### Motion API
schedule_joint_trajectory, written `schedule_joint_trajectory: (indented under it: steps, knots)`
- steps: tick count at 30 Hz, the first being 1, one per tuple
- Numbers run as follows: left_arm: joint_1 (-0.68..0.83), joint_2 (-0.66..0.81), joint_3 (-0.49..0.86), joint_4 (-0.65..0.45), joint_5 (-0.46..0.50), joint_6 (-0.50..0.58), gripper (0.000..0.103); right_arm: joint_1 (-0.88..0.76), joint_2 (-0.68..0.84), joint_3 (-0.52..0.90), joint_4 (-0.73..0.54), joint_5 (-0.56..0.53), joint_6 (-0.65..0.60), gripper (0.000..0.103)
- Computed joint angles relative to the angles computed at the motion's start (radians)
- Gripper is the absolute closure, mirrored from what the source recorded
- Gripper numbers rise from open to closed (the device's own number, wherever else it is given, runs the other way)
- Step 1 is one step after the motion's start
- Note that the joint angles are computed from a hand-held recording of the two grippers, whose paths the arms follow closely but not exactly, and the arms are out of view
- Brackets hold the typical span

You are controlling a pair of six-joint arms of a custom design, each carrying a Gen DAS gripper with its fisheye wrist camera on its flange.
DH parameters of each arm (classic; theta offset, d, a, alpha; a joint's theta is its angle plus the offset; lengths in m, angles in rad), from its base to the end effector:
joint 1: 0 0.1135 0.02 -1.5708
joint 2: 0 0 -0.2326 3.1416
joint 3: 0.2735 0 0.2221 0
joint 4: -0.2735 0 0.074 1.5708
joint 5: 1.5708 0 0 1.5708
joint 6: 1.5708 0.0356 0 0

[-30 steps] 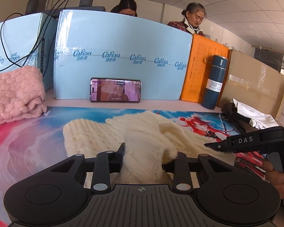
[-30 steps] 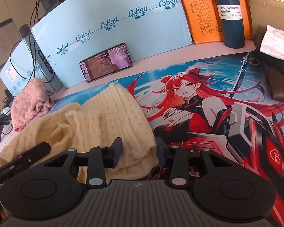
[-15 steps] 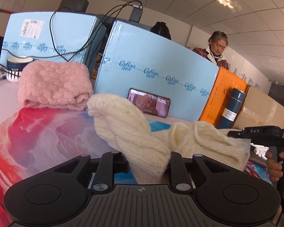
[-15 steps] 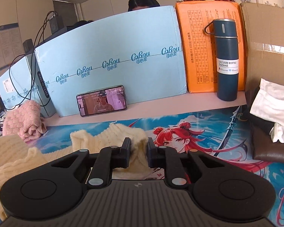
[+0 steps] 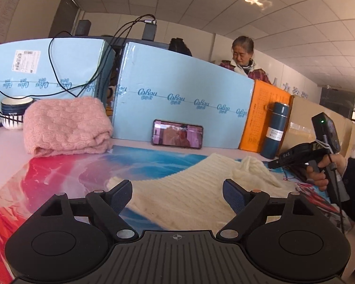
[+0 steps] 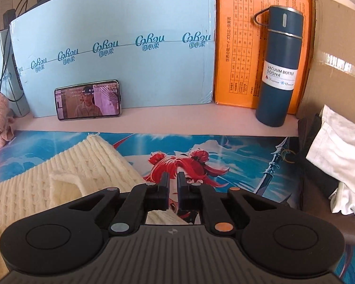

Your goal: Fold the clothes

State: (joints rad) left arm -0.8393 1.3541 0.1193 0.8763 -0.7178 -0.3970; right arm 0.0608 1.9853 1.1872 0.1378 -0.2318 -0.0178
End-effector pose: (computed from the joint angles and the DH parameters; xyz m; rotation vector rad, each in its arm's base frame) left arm 0.1454 -0.1269 0.1232 -0.0612 1.8406 -0.1711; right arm 0.3905 0.0320 0.1485 -0.2138 2.2148 0.2819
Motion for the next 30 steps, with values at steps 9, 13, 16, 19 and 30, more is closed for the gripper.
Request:
schedule_joint_trajectory:
  steps: [9,13,16,19,30]
  knots:
    - [0.038,-0.313,-0.068,-0.223,0.200,0.423,0.012,-0.118,-0.191,-0.232,-0.013,-0.234,0.211,0.034]
    - [0.030,-0.457,-0.023,-0.468,0.389,0.525,0.011,-0.147,-0.261,-0.301,-0.094,-0.327,0.275,0.034]
    - [0.010,-0.394,0.015,-0.508,0.470,0.580,0.011,-0.129,-0.310,-0.350,-0.128,-0.322,0.289,0.034]
    - [-0.004,-0.258,0.059,-0.494,0.441,0.601,0.012,-0.101,-0.333,-0.378,-0.140,-0.302,0.288,0.035]
    - [0.055,-0.187,0.047,-0.401,0.623,0.539,0.090,0.010,-0.225,-0.263,-0.123,-0.164,0.200,0.086]
